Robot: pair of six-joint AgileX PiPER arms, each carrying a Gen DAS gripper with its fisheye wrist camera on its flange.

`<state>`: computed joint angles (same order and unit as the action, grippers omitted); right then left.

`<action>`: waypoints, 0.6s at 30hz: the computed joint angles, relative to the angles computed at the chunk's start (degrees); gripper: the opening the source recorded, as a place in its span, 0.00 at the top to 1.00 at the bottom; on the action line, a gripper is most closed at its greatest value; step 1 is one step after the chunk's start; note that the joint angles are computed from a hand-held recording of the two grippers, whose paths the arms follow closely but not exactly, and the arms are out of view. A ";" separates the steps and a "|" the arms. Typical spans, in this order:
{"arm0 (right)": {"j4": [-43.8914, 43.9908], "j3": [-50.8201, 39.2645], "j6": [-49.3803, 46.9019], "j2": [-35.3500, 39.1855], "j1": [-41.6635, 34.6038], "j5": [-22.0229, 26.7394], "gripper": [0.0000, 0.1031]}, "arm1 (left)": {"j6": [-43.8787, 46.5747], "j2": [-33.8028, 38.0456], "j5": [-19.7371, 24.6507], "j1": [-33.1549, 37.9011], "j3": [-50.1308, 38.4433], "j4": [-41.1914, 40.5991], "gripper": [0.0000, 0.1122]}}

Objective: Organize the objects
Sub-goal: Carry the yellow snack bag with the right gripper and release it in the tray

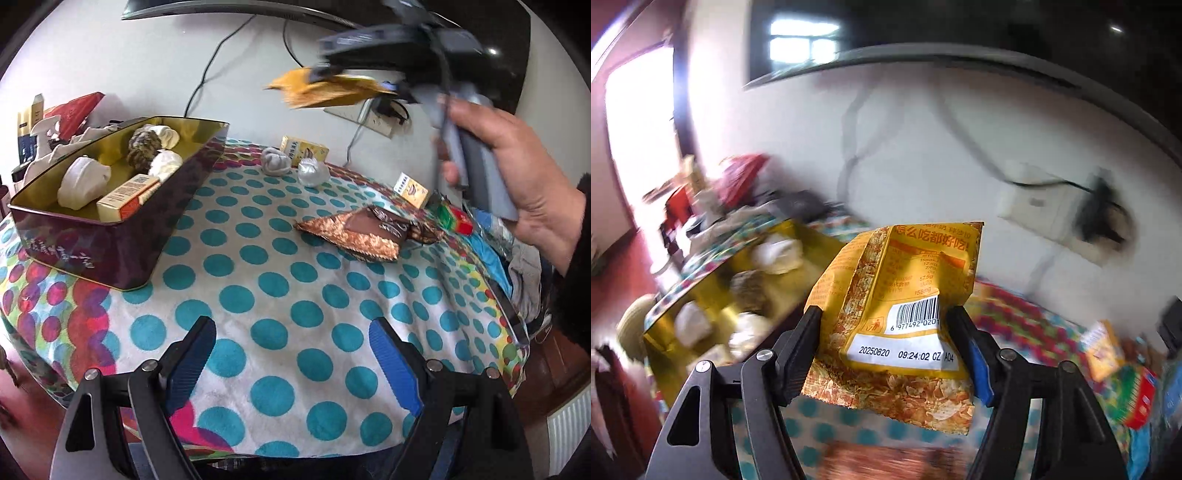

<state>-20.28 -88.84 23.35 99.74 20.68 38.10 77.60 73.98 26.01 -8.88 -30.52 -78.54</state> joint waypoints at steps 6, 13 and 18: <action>0.13 -18.73 -2.81 15.64 8.50 7.33 0.35 | -1.62 0.26 0.23 2.62 0.03 -0.06 0.22; 6.69 -43.23 -8.33 32.34 8.61 16.10 0.35 | -1.01 1.99 1.63 5.61 -0.46 -0.76 0.22; 17.61 -57.45 -13.67 40.98 6.09 20.73 0.34 | 0.61 2.45 1.89 6.09 -0.44 -2.64 0.22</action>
